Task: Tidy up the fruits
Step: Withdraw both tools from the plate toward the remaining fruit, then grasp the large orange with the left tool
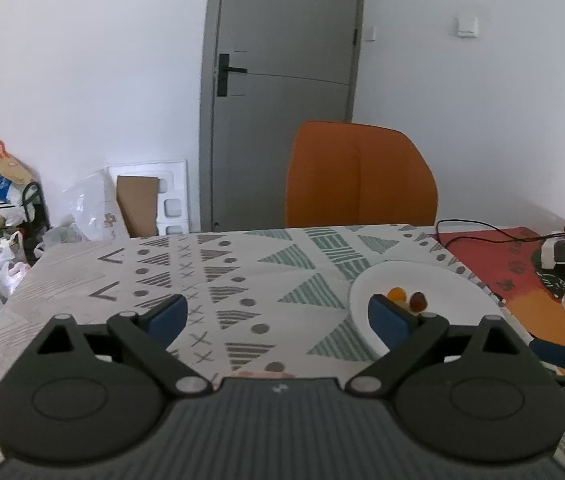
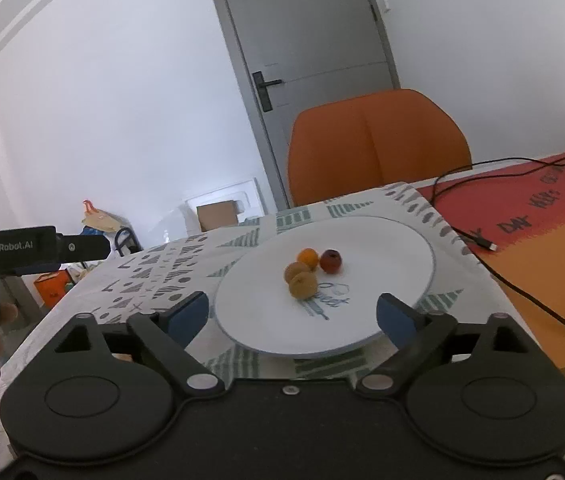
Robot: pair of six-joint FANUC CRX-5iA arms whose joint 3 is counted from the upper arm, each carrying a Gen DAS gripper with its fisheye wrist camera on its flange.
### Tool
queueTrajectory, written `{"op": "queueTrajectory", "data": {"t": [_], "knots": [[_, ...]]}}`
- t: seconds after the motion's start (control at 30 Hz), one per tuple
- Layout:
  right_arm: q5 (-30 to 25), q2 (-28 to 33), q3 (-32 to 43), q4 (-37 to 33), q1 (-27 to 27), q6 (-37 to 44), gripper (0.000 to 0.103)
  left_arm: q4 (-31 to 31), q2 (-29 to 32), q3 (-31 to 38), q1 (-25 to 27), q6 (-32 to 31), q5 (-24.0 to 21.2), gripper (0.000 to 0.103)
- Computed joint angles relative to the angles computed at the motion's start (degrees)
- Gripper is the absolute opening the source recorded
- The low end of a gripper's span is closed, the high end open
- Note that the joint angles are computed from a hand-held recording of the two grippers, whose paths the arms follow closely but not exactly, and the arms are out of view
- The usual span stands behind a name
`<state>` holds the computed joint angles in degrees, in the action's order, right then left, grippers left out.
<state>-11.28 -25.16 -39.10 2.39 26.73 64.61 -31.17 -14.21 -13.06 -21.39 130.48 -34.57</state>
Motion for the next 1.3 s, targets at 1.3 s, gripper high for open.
{"op": "queueTrajectory", "data": {"t": [1.3], "knots": [[-15.5,7.8,14.7,-30.8,3.0,36.8,0.081,10.4,-11.7,-14.8,9.0,-0.8,-2.2,0.078]]}}
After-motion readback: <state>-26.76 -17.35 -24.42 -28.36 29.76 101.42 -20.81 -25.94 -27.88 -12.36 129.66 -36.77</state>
